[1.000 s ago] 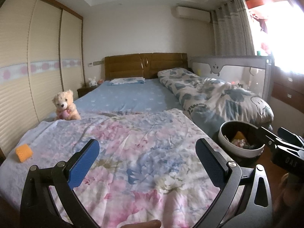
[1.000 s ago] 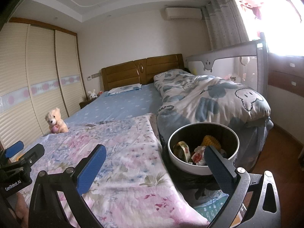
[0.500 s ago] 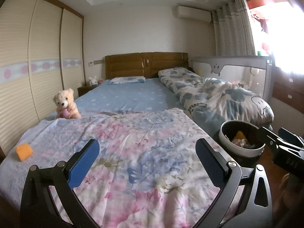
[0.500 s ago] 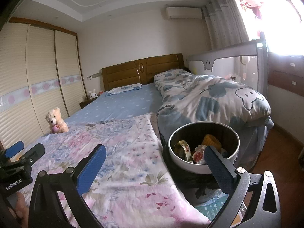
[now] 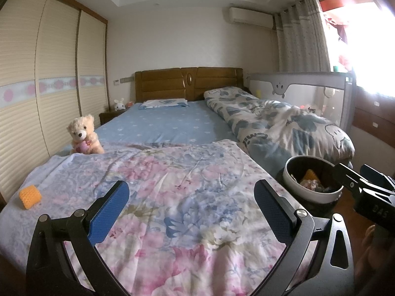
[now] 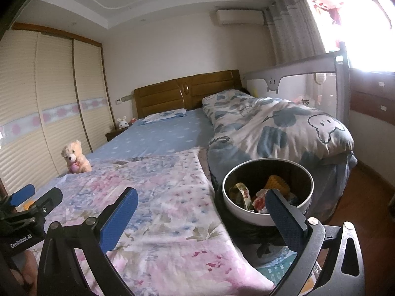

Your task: Collect trash

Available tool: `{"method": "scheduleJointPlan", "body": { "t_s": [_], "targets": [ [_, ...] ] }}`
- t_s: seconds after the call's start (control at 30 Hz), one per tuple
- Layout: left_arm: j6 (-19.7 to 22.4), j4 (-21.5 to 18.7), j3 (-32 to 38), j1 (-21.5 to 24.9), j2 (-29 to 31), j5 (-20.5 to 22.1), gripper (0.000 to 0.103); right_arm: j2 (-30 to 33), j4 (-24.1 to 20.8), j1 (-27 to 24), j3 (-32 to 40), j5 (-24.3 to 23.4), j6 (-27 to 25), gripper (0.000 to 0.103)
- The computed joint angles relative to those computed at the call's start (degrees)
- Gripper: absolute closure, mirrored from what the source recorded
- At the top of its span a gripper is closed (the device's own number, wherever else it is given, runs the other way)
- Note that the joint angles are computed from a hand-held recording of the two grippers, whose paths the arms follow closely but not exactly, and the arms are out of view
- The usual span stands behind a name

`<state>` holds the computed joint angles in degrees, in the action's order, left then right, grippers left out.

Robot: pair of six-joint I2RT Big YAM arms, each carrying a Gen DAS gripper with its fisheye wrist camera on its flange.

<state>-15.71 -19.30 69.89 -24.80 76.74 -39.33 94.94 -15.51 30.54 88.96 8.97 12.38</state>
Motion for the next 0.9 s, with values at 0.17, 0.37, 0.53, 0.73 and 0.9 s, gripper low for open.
{"method": "scheduleJointPlan", "body": {
  "t_s": [0.17,0.37,0.53,0.73,0.9],
  "targets": [
    [0.0,0.0,0.1,0.1,0.1,0.0,0.0,0.0,0.0,0.5,0.0,0.1,-0.1,0.0],
    [-0.1,0.0,0.1,0.0,0.3,0.2,0.0,0.0,-0.4,0.5,0.1,-0.2,0.1,0.0],
    [-0.4,-0.3,0.4,-0.2,0.7,0.3,0.0,0.0,-0.4,0.5,0.1,-0.2,0.1,0.0],
    [-0.6,-0.3,0.4,0.0,0.8,0.6,0.0,0.0,-0.4,0.5,0.1,-0.2,0.3,0.0],
    [-0.5,-0.4,0.4,-0.1,0.8,0.8,0.0,0.0,-0.4,0.6,0.0,-0.1,0.2,0.0]
  ]
}}
